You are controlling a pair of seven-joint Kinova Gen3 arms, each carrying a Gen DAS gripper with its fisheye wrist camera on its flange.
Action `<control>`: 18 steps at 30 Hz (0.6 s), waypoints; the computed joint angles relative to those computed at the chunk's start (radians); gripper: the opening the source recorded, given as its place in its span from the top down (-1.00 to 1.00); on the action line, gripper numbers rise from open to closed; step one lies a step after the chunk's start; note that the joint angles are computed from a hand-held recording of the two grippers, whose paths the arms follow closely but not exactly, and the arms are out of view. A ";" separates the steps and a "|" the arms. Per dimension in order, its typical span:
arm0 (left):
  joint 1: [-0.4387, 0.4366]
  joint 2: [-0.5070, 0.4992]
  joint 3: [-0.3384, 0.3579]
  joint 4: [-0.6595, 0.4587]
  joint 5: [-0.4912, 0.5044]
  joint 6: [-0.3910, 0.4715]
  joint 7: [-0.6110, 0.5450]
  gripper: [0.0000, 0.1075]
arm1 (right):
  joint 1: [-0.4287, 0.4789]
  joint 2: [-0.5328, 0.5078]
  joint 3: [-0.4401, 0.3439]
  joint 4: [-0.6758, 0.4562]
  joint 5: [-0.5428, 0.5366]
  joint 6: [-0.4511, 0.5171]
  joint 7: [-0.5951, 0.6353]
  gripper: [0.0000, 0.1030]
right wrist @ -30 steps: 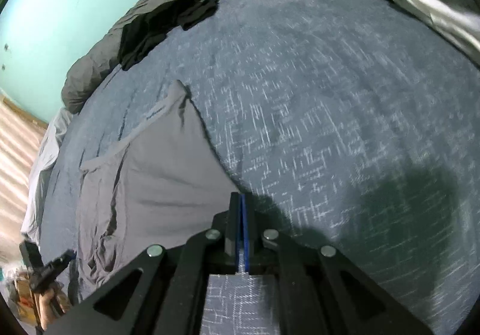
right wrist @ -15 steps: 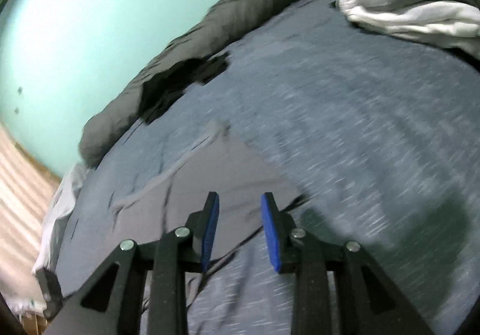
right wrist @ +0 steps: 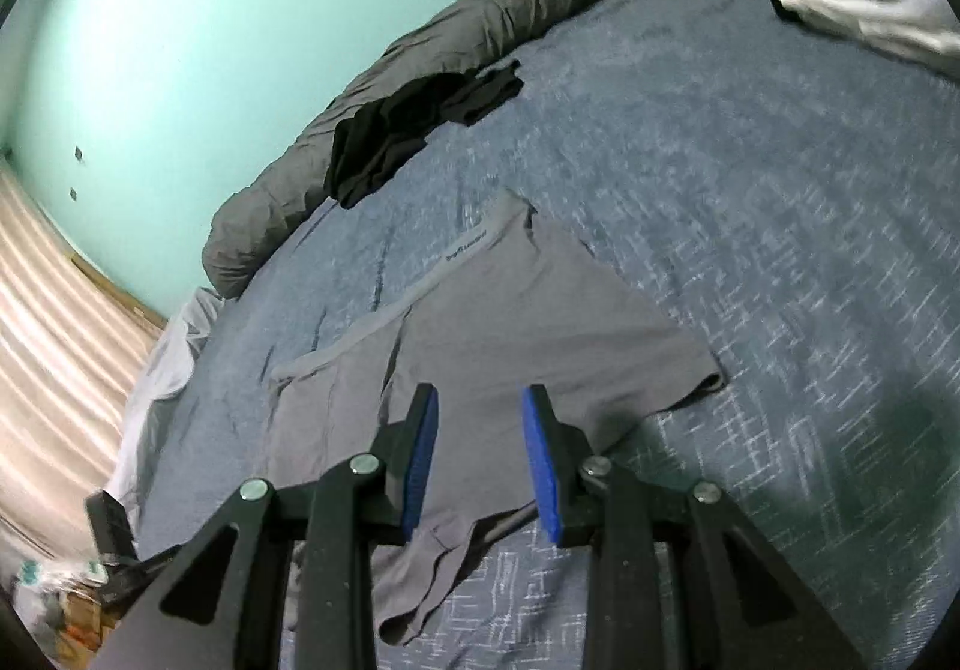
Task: Fold clothes
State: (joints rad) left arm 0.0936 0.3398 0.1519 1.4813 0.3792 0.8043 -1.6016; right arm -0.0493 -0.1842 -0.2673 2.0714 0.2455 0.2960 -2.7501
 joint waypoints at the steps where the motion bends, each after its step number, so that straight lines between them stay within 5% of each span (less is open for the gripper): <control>1: -0.006 0.005 0.007 0.003 0.012 0.000 -0.012 0.20 | 0.002 0.002 -0.001 -0.001 0.000 -0.001 -0.005 0.44; 3: -0.006 0.011 0.013 0.008 0.021 -0.007 -0.028 0.22 | -0.008 0.008 0.011 -0.004 -0.013 -0.010 0.002 0.44; 5: -0.007 0.014 0.018 0.007 0.030 -0.013 -0.043 0.57 | -0.006 0.010 0.006 -0.009 -0.007 -0.014 -0.001 0.44; 6: -0.002 0.016 0.019 0.002 0.030 -0.013 -0.044 0.93 | -0.003 0.011 0.003 -0.012 -0.003 -0.016 -0.003 0.44; 18: -0.010 0.070 0.128 -0.073 0.247 -0.003 -0.266 0.97 | -0.004 0.005 0.015 0.001 -0.038 -0.030 0.004 0.44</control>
